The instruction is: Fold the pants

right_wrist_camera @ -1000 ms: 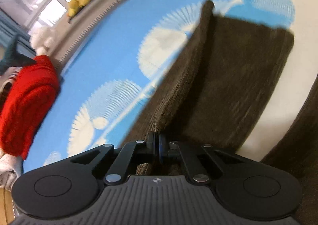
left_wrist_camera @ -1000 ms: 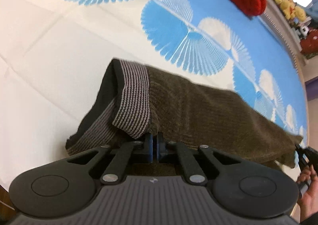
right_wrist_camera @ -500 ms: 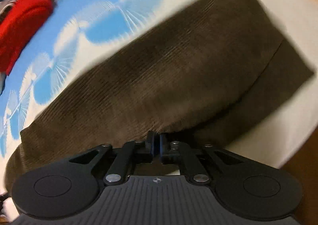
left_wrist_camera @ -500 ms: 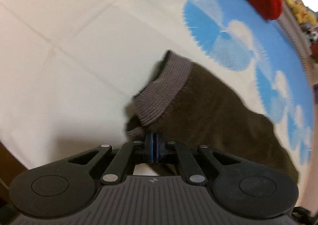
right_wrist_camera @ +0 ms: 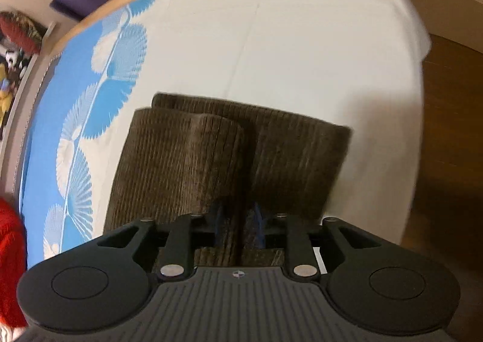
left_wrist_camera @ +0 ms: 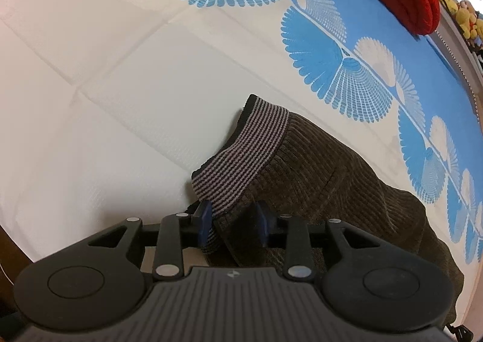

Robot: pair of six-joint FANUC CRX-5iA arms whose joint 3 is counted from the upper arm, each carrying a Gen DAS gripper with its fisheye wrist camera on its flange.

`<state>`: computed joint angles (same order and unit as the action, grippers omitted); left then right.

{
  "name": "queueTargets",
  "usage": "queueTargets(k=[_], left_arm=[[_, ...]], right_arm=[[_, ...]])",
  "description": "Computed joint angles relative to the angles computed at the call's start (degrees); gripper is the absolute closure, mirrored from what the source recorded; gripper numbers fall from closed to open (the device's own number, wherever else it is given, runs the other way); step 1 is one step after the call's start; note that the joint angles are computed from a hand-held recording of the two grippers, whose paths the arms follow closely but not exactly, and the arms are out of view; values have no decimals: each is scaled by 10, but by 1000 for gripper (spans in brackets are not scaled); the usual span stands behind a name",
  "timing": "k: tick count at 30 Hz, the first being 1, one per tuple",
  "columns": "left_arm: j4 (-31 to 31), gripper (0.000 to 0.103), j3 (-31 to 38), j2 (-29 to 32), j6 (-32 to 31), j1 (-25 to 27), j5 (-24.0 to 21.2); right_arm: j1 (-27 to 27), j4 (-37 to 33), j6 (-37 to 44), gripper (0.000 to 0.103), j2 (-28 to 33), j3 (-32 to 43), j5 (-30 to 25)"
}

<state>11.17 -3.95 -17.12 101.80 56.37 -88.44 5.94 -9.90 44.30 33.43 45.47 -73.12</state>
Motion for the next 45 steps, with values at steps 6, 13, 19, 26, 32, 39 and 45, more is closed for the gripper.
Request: queueTargets(k=[6,13,19,26,32,39,45], left_arm=[[-19,68,8,6,2,-19,-1],[-21,66,9,5,0,-23,-1],[-11,65,3,1,-9,-15,-3],[2,65,-5,-6,-22,3,-3],[4,64,-6,-6,-31,8,-4],[-5,64,0,-1,-31,-13,-5],[-3,65,-2,0,-32,-4,-4]], right_arm=[[14,-4,42,73,14,12,18],[27,6,112,71,26,20,36],[31,48,18,70,11,-4,44],[26,88,-103,67,-20,-51,35],[32,110,-76,66,-45,-86,90],[31,26,4,58,29,19,21],[39,51,-18,61,36,34,26]])
